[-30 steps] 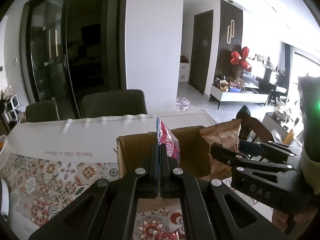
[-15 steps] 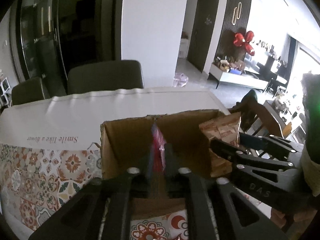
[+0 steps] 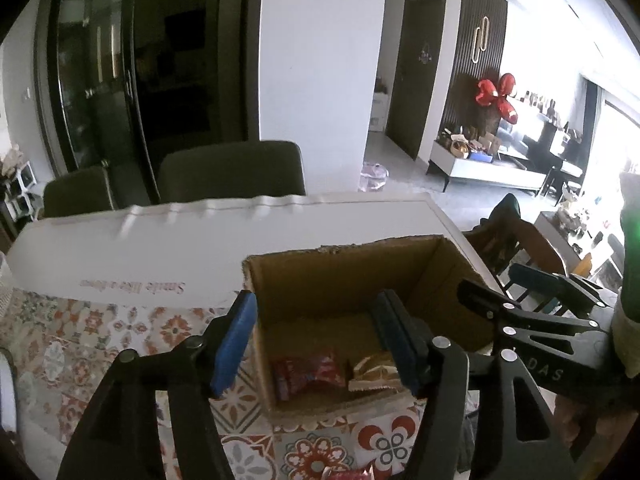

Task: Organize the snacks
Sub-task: 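Move both tools back toward the remaining snacks on the table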

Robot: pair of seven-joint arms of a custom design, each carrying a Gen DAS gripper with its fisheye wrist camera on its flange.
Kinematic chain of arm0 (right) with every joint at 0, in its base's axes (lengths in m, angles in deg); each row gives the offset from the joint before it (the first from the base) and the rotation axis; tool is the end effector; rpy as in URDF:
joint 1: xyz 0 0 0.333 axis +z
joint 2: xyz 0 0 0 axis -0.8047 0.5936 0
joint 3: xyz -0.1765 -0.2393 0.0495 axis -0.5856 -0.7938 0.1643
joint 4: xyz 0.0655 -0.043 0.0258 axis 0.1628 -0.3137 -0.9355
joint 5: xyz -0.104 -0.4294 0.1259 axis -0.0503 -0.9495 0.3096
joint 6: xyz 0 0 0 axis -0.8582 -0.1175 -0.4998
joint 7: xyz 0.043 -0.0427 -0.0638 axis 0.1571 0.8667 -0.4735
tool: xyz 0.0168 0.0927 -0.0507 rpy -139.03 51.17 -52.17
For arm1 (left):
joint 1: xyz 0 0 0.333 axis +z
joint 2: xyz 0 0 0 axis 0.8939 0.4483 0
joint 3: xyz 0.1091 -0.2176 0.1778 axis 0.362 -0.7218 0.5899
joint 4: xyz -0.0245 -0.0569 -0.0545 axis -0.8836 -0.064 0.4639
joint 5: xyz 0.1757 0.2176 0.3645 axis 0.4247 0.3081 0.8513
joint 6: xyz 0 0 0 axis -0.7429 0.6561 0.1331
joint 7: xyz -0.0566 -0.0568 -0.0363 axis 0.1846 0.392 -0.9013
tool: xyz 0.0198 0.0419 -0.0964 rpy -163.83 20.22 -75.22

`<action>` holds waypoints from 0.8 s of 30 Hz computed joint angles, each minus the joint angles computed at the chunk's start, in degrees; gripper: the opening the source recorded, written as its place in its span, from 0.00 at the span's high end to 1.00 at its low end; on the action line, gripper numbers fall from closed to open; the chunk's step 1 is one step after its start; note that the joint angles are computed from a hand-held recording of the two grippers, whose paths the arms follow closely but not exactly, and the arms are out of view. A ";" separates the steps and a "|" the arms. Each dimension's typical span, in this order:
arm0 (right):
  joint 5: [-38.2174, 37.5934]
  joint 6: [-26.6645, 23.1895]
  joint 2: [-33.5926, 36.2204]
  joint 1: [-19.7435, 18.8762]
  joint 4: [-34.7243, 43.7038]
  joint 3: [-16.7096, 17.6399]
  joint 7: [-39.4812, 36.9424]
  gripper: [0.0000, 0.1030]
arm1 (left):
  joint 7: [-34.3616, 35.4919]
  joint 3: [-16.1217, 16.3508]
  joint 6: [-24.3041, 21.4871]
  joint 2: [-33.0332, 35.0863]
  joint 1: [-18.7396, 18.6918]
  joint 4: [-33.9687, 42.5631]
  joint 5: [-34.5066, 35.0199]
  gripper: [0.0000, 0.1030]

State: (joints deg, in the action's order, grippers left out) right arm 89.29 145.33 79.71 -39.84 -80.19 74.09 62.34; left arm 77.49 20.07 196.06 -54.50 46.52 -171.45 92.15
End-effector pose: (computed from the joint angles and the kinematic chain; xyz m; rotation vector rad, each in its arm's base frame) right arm 0.6406 0.1728 0.5196 -1.9686 1.3447 -0.4910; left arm 0.5679 -0.3535 0.5469 -1.8362 1.5728 -0.7886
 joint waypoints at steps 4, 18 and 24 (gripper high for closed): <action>0.98 1.19 -3.97 0.32 -3.43 -0.27 -0.51 0.29 | 0.01 -0.73 -0.15 -3.06 -0.25 -2.03 0.69 0.38; -0.04 2.66 -17.22 3.07 -15.56 -2.47 0.49 0.29 | 6.12 -5.04 -1.65 -12.56 0.61 -9.95 -2.22 0.38; -3.28 2.96 -21.21 3.19 -20.34 -2.57 3.37 0.29 | 10.67 -5.69 -1.03 -15.43 0.24 -13.61 -6.06 0.38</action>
